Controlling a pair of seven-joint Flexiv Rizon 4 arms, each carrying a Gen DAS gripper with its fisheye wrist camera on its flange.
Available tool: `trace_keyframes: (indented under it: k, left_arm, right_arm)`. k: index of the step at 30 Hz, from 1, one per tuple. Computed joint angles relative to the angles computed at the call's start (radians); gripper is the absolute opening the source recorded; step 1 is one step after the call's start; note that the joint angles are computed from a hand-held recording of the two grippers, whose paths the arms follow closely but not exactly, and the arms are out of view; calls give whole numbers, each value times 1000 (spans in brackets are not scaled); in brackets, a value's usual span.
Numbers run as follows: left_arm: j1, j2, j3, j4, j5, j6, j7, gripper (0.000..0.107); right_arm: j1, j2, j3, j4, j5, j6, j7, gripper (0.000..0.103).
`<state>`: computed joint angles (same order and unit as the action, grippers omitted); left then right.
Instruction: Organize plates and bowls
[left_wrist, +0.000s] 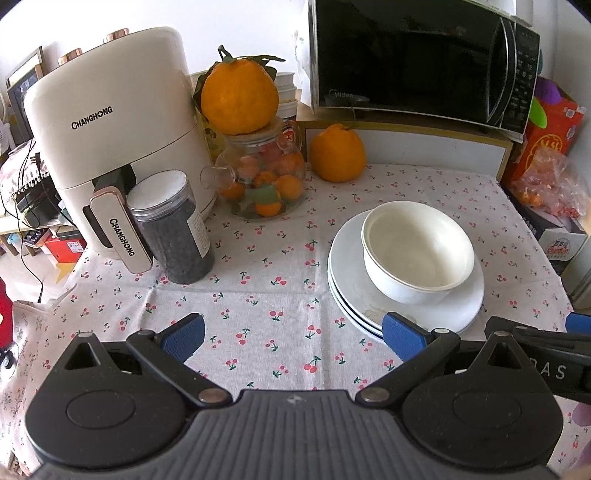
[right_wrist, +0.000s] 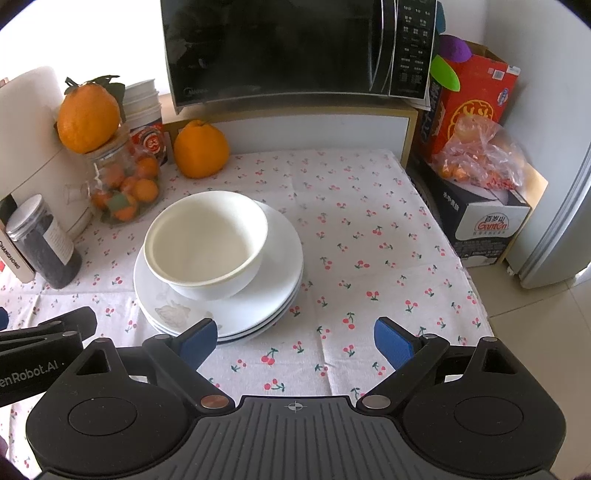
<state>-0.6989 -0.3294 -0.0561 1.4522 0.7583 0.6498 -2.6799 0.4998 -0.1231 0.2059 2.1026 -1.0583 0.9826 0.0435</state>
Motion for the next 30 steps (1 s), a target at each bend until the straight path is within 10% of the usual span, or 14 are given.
trace_keyframes:
  k: [30]
  left_arm:
    - [-1,-3,0,-3,-5,-10,10,103]
  right_arm:
    - [4,-5,-1,-5,8,-3,-4,94]
